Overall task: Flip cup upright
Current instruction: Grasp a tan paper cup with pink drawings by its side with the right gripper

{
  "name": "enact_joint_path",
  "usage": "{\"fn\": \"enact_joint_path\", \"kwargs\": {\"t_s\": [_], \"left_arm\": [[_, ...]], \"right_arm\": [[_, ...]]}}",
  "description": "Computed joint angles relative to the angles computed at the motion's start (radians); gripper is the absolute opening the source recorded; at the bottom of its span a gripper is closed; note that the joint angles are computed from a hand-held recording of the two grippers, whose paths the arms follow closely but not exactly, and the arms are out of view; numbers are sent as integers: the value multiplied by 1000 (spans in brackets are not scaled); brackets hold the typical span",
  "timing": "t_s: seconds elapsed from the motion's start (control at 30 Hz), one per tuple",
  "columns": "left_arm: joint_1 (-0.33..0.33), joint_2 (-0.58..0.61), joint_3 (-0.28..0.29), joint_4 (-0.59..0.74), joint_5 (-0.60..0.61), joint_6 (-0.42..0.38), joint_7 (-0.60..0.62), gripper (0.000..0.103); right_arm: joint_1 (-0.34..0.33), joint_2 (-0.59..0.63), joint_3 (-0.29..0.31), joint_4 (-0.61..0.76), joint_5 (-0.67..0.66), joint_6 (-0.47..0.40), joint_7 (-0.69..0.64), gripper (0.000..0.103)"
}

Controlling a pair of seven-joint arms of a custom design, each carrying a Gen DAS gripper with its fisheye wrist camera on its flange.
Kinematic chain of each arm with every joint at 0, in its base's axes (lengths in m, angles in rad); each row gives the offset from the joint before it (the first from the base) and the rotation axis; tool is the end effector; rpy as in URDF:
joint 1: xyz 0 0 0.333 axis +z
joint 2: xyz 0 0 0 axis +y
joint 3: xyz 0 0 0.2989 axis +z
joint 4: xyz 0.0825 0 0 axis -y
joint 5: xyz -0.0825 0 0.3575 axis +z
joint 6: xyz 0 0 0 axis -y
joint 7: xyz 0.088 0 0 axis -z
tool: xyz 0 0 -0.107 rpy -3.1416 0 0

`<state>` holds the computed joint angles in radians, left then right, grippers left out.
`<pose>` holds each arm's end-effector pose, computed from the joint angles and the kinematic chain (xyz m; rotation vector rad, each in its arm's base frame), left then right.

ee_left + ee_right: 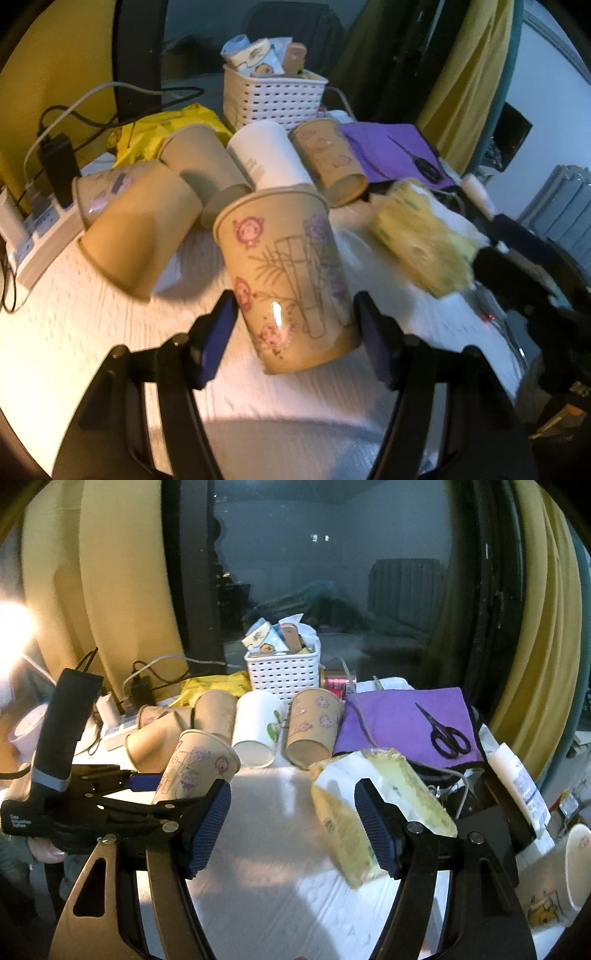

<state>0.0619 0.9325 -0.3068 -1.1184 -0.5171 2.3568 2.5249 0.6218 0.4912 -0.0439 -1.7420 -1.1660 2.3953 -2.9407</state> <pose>0.7546 -0.1099 0.2991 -1.2044 2.6578 -1.0947 0.5498 0.3533 0.3157 -1.4505 2.0549 -0.9919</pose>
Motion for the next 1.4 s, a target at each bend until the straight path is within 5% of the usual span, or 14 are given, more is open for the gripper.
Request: {"fn": "enact_joint_path", "kwargs": {"t_s": [0.2, 0.5, 1.07, 1.4], "left_arm": [[115, -223, -59, -366, -147, 156, 225, 66], [212, -433, -40, -667, -412, 180, 511, 66], [233, -643, 155, -984, -735, 45, 857, 66], [230, -685, 215, -1075, -957, 46, 1135, 66]], "right_arm": [[30, -19, 25, -12, 20, -20, 16, 73], [73, -9, 59, -5, 68, -16, 38, 73], [171, 92, 60, 97, 200, 69, -28, 73], [226, 129, 13, 155, 165, 236, 52, 78]]}}
